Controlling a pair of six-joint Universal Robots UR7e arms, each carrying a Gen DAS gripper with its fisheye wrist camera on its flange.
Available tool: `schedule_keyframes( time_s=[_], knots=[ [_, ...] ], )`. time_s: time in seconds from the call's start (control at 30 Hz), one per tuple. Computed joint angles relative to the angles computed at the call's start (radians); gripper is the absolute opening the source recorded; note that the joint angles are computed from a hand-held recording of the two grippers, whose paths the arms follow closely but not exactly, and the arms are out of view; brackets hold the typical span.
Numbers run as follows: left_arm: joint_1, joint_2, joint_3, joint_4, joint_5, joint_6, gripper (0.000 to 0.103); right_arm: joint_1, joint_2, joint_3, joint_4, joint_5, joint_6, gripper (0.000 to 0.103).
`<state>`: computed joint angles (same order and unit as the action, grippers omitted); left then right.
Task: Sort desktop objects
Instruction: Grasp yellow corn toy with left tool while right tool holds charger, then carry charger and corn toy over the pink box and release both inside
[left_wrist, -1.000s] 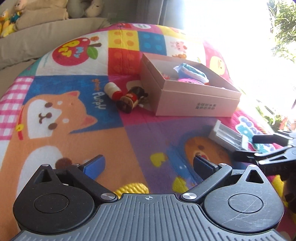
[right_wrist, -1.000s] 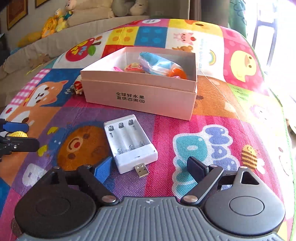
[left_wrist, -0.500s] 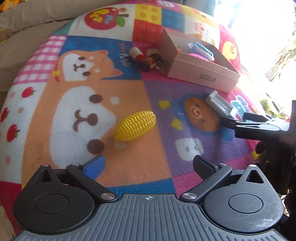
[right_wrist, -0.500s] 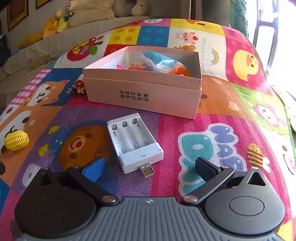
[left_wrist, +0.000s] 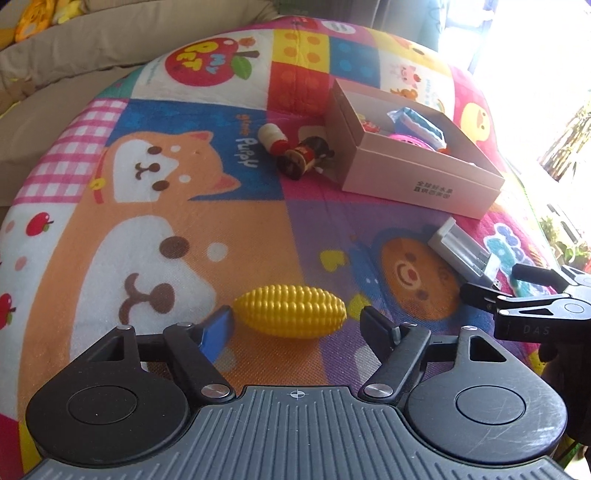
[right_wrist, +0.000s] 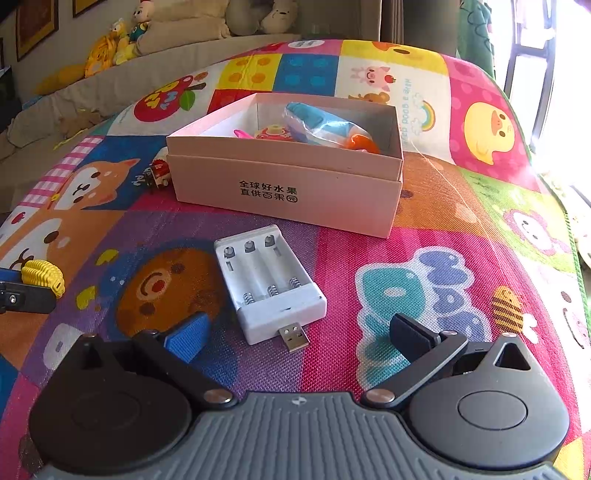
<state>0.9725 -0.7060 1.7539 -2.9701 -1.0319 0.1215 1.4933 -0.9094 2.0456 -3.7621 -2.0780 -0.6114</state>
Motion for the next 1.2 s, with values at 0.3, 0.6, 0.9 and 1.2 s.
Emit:
schedule_keyframes(
  time_s=[0.3, 0.6, 0.9, 1.2],
  knots=[
    [-0.004, 0.034, 0.002, -0.09, 0.027, 0.158, 0.071, 0.0, -0.001, -0.001, 0.005, 0.012, -0.009, 0.103],
    [-0.002, 0.01, 0.03, -0.095, -0.008, 0.165, 0.071, 0.005, 0.018, -0.071, 0.076, 0.052, -0.024, 0.081],
    [-0.034, 0.04, -0.068, -0.186, -0.116, 0.318, 0.071, 0.047, -0.137, -0.026, 0.261, 0.082, 0.059, 0.048],
    [-0.066, 0.228, -0.407, -0.229, -0.259, 0.475, 0.071, 0.147, -0.267, -0.095, 0.175, 0.15, 0.011, 0.048]
  ],
)
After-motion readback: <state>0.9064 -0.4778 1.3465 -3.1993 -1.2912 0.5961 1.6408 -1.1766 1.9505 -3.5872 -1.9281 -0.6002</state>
